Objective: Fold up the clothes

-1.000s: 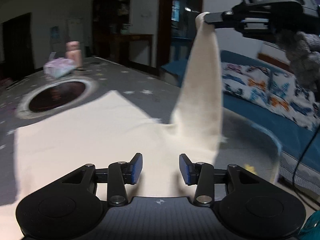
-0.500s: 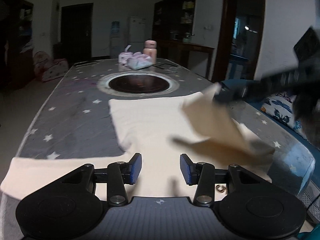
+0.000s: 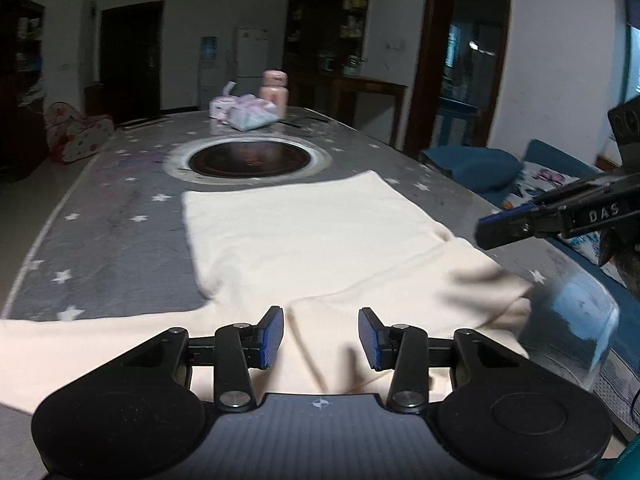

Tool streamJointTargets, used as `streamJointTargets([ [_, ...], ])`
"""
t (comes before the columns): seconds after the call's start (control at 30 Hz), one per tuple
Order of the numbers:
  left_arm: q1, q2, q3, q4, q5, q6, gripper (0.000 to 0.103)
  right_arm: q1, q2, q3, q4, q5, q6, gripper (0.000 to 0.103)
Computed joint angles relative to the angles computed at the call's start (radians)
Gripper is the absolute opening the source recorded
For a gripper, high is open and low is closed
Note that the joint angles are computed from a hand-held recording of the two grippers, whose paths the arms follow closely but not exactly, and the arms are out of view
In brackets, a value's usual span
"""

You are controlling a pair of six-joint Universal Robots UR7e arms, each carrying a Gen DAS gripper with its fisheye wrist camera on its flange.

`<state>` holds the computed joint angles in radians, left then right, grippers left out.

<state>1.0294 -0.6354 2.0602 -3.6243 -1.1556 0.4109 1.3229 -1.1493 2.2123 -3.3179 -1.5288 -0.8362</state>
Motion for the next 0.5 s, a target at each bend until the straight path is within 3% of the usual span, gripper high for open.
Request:
streamJointTargets([
  [0.23, -0.001, 0.039, -0.044, 0.061, 0.022, 0.013, 0.036, -0.099, -0.021, 0.047, -0.064, -0.016, 0.029, 0.022],
  [0.37, -0.002, 0.041, -0.044, 0.056, 0.065, 0.013, 0.034, -0.101, -0.009, 0.033, -0.067, -0.044, 0.035, 0.022],
  [0.5, -0.006, 0.036, -0.049, 0.062, 0.068, 0.001, 0.034, -0.089, -0.009, 0.02, -0.084, 0.01, 0.019, 0.022],
])
